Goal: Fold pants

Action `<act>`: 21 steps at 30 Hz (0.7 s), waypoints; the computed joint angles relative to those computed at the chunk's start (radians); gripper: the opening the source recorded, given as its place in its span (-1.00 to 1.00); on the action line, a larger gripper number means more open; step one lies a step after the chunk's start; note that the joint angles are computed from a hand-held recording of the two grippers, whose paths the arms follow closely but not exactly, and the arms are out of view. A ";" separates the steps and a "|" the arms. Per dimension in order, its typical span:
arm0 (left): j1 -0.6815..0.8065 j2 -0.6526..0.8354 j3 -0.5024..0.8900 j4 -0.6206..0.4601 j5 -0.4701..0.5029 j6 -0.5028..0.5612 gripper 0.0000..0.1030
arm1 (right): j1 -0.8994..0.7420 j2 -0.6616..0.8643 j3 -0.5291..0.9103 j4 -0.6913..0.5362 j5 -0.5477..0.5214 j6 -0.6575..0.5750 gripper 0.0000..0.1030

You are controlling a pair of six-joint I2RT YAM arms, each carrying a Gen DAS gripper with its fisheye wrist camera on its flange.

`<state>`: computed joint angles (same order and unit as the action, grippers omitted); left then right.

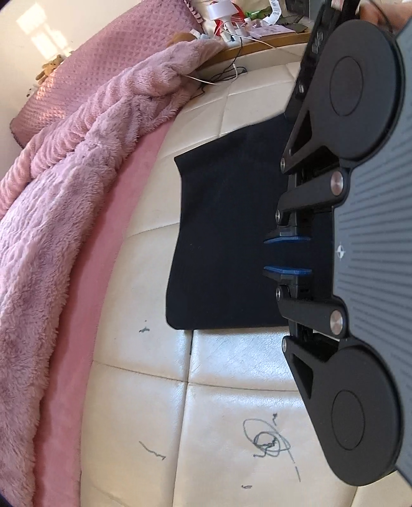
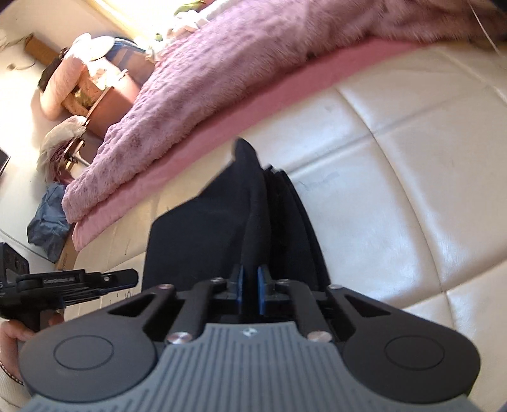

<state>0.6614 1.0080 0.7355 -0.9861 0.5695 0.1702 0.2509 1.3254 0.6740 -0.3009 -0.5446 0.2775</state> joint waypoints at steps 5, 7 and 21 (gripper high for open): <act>-0.013 -0.027 -0.008 0.028 -0.009 0.015 -0.75 | 0.015 -0.148 0.035 -0.053 -0.012 0.007 -0.97; -0.038 -0.030 -0.025 0.060 -0.019 0.016 -0.76 | 0.014 -0.163 0.052 -0.094 0.016 -0.013 -0.97; -0.127 0.020 -0.166 0.237 -0.069 -0.073 -0.89 | 0.024 0.078 -0.082 0.102 0.255 -0.077 -0.97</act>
